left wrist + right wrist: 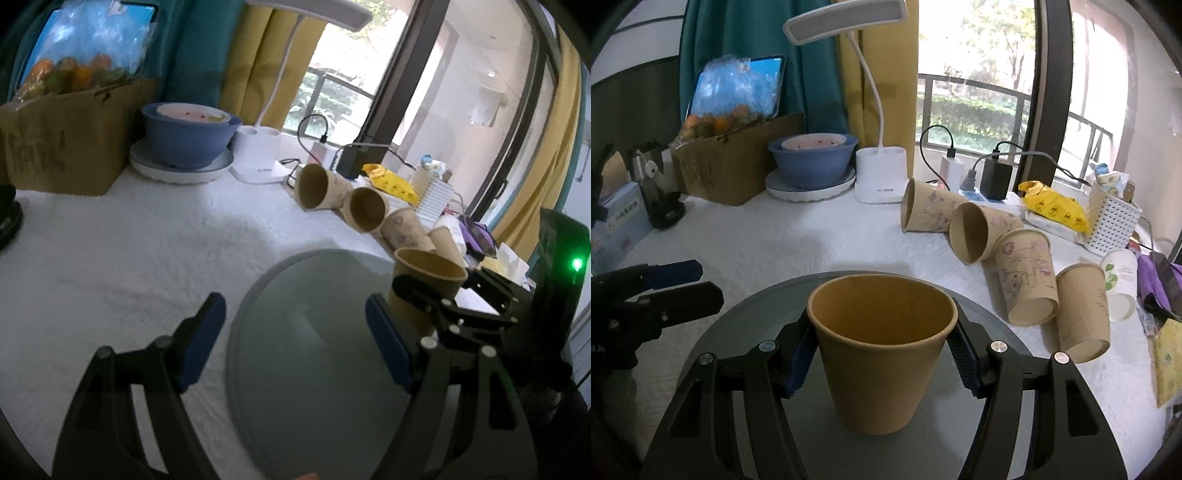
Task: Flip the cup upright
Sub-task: 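Lower the upright tan cup onto the grey mat with the right tool, then open the right tool and withdraw it from the cup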
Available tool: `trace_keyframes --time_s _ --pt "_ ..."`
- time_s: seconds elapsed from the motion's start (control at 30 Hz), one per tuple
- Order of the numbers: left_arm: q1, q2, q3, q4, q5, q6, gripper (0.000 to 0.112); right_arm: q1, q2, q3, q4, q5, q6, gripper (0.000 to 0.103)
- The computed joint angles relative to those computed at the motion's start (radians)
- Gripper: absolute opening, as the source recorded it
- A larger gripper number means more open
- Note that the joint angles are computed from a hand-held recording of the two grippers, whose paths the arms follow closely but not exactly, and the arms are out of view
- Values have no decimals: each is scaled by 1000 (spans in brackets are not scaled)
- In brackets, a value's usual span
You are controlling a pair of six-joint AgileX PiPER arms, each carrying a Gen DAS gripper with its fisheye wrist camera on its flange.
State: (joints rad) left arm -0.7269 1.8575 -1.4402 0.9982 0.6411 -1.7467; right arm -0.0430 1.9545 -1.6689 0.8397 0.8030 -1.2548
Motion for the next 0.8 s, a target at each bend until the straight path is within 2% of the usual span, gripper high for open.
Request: trace_keyframes --time_s 0.3,0.57,0.63,0.67,0.8 --pt "19 20 -15 -38 -28 34 79 -9 -35 47 -21 3 -13 67" --pt "-7 16 -16 -11 -19 22 79 -41 -82 132 14 -14 -64 69" --pt "-20 14 -16 -2 -8 15 79 -53 -98 160 36 -18 -91 75" --pt "-26 12 -16 3 -3 11 79 -57 -99 163 41 -14 -94 82" --pt "-55 5 -13 27 26 -4 79 -78 -120 187 69 -4 -105 83"
